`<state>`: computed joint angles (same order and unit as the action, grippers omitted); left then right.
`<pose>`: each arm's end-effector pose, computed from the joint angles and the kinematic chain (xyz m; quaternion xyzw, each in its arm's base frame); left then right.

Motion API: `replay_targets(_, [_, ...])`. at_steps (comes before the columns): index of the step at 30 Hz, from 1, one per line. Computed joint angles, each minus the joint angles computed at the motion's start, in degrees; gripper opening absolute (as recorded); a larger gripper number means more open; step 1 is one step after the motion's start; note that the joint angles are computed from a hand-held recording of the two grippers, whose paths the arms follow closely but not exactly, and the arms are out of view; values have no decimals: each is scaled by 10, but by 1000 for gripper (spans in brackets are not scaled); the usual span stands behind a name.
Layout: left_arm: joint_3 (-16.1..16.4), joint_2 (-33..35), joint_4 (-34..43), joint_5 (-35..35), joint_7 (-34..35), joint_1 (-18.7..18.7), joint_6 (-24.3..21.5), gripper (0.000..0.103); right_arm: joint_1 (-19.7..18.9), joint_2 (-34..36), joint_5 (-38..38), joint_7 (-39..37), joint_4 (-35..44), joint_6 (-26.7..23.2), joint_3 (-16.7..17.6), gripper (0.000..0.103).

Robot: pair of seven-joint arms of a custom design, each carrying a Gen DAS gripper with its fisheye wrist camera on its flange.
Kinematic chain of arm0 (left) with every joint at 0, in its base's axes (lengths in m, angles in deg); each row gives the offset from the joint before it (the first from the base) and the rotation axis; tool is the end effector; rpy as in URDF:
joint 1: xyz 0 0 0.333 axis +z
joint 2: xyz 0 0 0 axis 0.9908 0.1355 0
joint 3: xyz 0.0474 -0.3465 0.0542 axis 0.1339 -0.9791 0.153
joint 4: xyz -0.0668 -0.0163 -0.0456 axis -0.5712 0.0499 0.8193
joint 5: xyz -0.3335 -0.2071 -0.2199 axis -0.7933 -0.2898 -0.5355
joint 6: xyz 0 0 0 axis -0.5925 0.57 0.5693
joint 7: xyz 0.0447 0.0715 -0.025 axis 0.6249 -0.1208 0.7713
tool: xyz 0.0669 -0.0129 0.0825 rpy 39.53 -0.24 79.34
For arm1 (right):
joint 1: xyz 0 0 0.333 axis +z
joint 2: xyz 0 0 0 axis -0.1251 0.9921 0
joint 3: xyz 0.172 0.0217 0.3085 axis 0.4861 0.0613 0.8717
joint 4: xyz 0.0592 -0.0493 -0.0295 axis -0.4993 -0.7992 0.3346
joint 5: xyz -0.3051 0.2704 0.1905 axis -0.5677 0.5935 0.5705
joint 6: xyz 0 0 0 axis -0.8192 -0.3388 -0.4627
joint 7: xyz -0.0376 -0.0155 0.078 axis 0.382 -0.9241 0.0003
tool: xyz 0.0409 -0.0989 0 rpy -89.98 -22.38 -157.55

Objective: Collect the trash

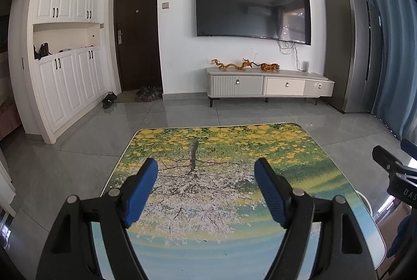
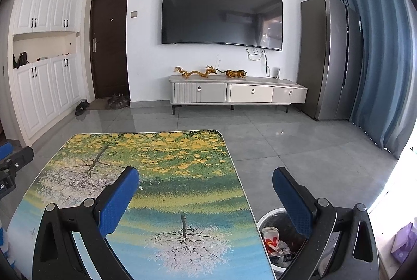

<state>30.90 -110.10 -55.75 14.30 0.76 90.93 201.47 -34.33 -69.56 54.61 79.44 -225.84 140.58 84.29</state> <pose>0.4433 -0.2141 0.5654 -0.5884 0.6153 -0.3689 0.3729 0.4286 0.1554 0.5420 -0.5762 0.6150 -0.4065 0.3530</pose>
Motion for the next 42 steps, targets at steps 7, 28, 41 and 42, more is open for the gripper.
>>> replay_targets(7, [1, 3, 1, 6, 0, -1, -4, 75, -1, 1, -1, 1, 0, 1, 2, 103])
replay_targets(28, [5, 12, 6, 4, -11, -6, 1, 75, -6, 14, -7, 2, 2, -3, 5, 103])
replay_targets(41, [7, 22, 9, 12, -23, -12, -6, 75, -14, 29, -15, 11, 3, -3, 11, 103])
replay_targets(42, [7, 23, 10, 12, -24, -12, -7, 75, -16, 29, -15, 11, 2, -2, 12, 103])
